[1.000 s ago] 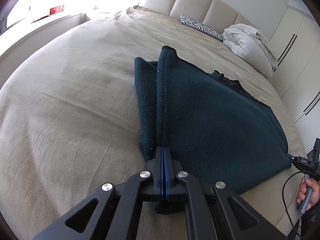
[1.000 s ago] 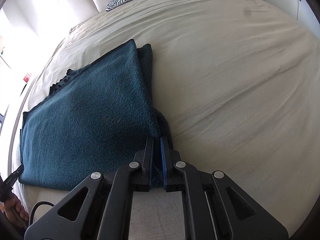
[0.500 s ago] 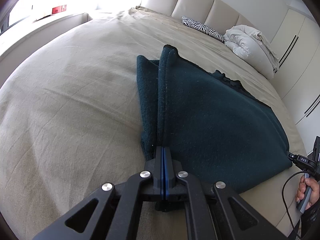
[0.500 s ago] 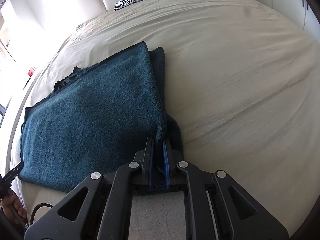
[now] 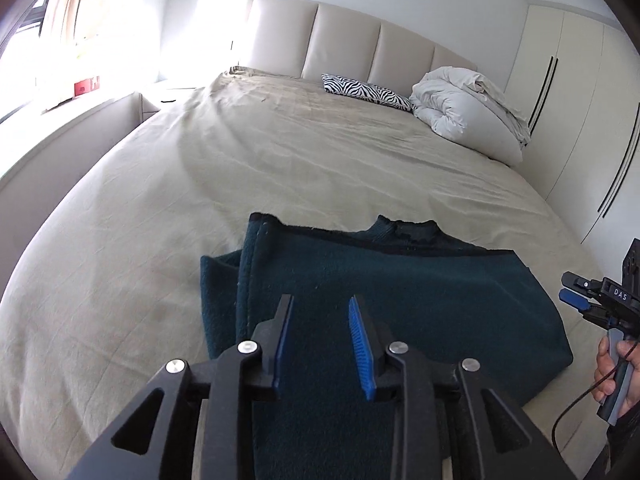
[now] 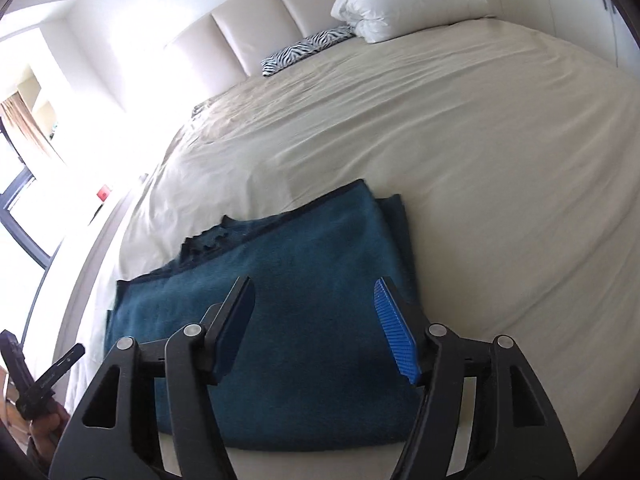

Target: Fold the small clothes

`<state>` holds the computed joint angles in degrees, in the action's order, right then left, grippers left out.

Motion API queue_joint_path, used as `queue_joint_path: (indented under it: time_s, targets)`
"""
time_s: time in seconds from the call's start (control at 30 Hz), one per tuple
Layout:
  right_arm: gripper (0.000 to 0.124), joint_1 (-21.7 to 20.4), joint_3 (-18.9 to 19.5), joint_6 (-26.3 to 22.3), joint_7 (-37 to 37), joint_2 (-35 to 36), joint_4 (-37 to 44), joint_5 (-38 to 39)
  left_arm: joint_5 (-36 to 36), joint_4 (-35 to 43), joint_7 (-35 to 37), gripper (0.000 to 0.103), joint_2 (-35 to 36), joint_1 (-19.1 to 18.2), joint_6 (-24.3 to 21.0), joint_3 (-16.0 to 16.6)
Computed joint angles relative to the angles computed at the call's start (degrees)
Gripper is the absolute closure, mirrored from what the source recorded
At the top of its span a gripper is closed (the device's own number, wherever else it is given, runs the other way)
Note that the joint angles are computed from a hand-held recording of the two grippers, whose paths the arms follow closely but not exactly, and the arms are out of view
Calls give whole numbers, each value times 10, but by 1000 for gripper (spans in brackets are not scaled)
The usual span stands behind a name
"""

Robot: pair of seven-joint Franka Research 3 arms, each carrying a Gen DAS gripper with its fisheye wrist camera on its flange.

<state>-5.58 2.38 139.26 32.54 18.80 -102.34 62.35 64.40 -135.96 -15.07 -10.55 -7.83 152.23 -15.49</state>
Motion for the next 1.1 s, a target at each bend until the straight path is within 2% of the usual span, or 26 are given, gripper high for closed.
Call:
queue_joint_path:
  time_s: [0.03,0.07,0.2,0.3,0.33,0.37,0.4,0.43,0.5,0.57,0.7,0.73,0.77,0.8,0.83,0.9,0.93,1.0,1.07,1.1]
  targets:
    - [62,-2,7,-37,7,20,26,2,5,27,18,72,28,6,2,5]
    - [62,4,11,-53,22,37,47,-8,12,50,26,72,53,11,10,13]
    - [64,19,33,-101,76,120,150,-41,-4,123,76,72,137,10,-12,43]
    - [64,31,41,-117,146,195,243,-81,-52,128,113,72,169,7,-17,64]
    - [64,33,43,-119,170,222,275,-94,-39,113,88,69,169,8,0,74]
    - [66,36,44,-109,192,244,299,-105,11,91,23,70,161,10,44,88]
    - [72,27,54,-104,196,264,320,-101,50,77,-31,70,153,14,73,97]
    - [81,14,67,-101,195,280,337,-90,58,70,-46,70,148,19,85,100]
    - [93,-10,87,-112,204,316,378,-77,57,72,-41,70,151,22,82,96]
    - [99,-29,101,-130,223,351,424,-69,50,77,-27,69,153,18,59,90]
    - [101,-37,94,-71,241,366,453,-81,66,73,-49,69,151,16,58,90]
    - [101,-50,109,-75,258,388,486,-91,72,71,-58,69,150,17,63,91]
    - [101,-51,105,-66,278,395,498,-97,76,69,-65,69,149,18,65,90]
    - [99,-40,80,-43,294,385,491,-105,78,68,-67,69,148,19,65,90]
    - [97,-39,73,-11,309,371,471,-121,77,69,-66,69,149,19,63,89]
    - [97,-62,89,20,304,330,412,-108,64,71,-52,69,150,18,56,86]
    - [95,-82,107,25,276,302,371,-87,53,72,-42,69,150,18,54,85]
    - [95,-114,136,15,195,238,283,-37,0,72,4,68,139,12,23,76]
    - [95,-139,157,-29,122,176,202,11,-38,71,28,68,117,-7,-38,57]
    - [94,-147,164,-60,91,151,167,27,-32,61,12,67,101,-14,-36,51]
